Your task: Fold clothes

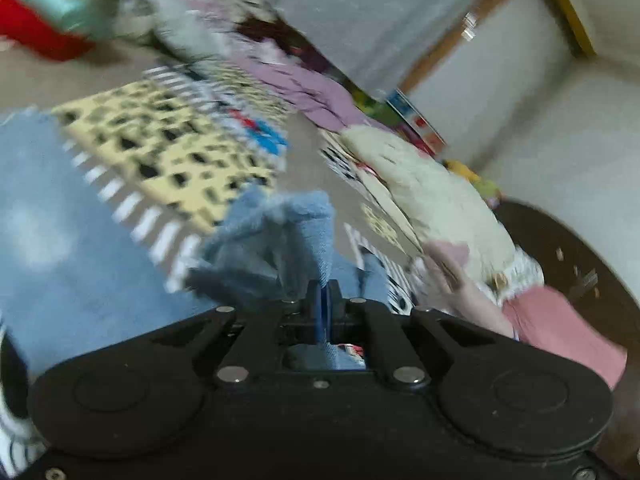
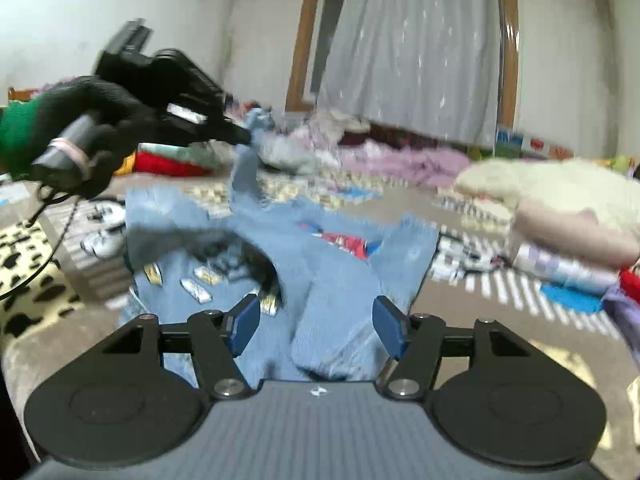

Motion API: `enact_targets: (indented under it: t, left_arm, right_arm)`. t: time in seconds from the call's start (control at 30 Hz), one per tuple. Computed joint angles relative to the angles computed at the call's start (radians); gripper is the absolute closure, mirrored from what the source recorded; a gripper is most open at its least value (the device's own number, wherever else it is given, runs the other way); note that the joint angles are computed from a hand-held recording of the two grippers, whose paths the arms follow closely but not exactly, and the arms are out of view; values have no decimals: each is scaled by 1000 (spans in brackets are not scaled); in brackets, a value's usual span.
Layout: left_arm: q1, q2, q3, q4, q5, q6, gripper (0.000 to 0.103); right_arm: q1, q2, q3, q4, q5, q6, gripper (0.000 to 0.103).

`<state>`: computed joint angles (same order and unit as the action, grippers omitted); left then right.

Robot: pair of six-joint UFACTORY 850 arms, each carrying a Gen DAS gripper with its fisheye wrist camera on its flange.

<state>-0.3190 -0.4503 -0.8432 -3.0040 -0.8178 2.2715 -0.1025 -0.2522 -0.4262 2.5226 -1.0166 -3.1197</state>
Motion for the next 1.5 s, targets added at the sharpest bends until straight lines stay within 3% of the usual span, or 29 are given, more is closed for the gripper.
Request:
enact_targets:
  t: [0.07,0.1,0.2,0.27,0.3,0.4,0.53,0.63,0.8,1.17,1.27,1.5]
  left_arm:
    - [5,0,27,-28,-31,-10,102]
    - [7,1,33,-33,-36,-7,102]
    - [13,8,42,-20,-44,-5,102]
    - [9,13,33,-26,-15,17,102]
    - [7,11,22,-35,15,31,102]
    - [-2,8,4,-71,61,64,102]
    - [-10,19,19,-94,28,59,102]
    - [-28,36,16,-87,16,62,102]
    - [-64,28,-66,-66,47,85,102]
    - [-126,-144,-403,21,222,48,102]
    - [-142,-197,-488,47,276,49,102]
    - [-170,-325,-681,93,453,89,102]
  right_arm:
    - [33,-10,-33,3,123,4,34]
    - [35,-11,-37,-3,133,9,34]
    - [15,-9,-37,-17,92,53,39]
    - [-3,-2,-20,8,24,56,36]
    - [-9,-2,-29,-18,39,92,35]
    - [11,-24,-74,-80,190,126,36]
    - [8,-12,-55,-62,138,96,41]
    - [-6,-12,-45,-56,88,100,39]
    - [-10,-13,-51,-79,103,118,39]
    - [-22,-12,-40,-98,56,123,42]
    - [-17,-17,-51,-113,81,133,43]
    - [-45,-33,-80,-166,96,269,44]
